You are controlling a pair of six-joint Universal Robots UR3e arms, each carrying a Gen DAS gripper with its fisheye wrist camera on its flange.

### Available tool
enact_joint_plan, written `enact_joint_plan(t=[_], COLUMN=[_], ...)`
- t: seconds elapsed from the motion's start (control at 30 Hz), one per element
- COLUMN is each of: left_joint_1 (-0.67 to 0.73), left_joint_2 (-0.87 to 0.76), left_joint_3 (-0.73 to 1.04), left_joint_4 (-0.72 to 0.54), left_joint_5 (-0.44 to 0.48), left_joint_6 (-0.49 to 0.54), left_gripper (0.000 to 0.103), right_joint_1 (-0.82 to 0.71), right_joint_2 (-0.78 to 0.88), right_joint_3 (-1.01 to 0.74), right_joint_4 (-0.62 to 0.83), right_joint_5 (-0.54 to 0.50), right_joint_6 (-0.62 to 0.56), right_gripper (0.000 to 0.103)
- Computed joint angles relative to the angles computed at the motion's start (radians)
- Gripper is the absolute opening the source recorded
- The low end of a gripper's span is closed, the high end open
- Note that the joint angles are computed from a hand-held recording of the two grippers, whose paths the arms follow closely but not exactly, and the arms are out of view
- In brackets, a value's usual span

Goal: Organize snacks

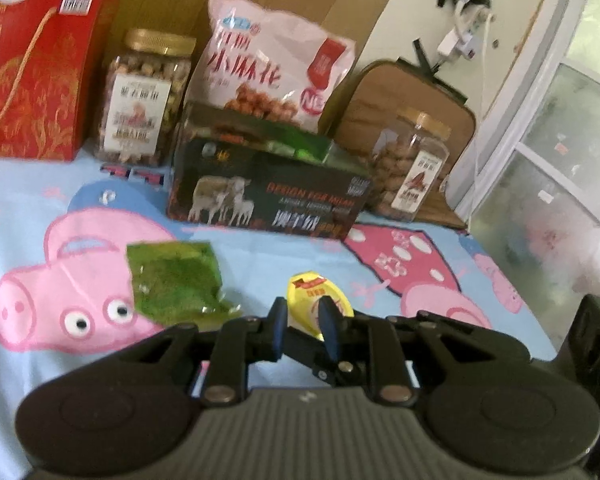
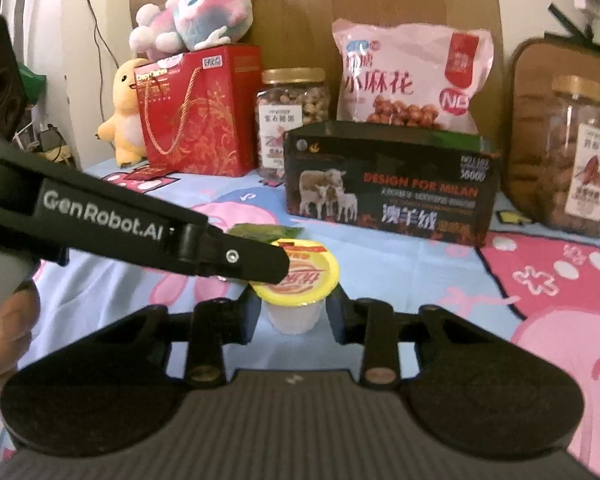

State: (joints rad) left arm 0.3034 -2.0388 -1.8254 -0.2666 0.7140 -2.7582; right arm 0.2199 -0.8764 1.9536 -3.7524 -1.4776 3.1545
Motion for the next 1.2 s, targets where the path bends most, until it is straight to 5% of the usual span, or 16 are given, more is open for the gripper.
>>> enact_joint_plan(t=[0.2, 0.37, 0.73, 0.97, 1.2], left_joint_1=[-0.014, -0.057, -0.122, -0.042, 0.070], left_joint_2=[-0.004, -0.106, -0.437, -0.336, -0.170], left_joint_3=[0.094, 0.308, 0.867, 0.647, 0.287], left_joint_4=[0.012, 0.090, -0.044, 0.052, 0.111], left_joint_5=[-0.014, 0.001, 0.186, 0.113, 0.076], left_joint_6=[-0.039, -0.145, -0.336, -0.349, -0.278], left_gripper=[0.018, 0.018, 0.019, 0.019, 0.019], right_joint_1=[0.011, -0.006, -0.022, -0.044, -0.077], right_joint_2=[0.007, 0.089, 0.452, 0.284, 0.094], right_joint_3=[-0.076, -0.318, -1.109, -0.684, -0.259], right_joint_4=[-0.013, 0.034, 0.537, 0.209, 0.044], right_joint_5=[-0.044, -0.065, -0.063, -0.076, 0.056], right_joint_6=[-0.061, -0.124, -0.150, -0.041, 0.103], right_gripper=[0.038, 0.038, 0.040, 0.041, 0.041])
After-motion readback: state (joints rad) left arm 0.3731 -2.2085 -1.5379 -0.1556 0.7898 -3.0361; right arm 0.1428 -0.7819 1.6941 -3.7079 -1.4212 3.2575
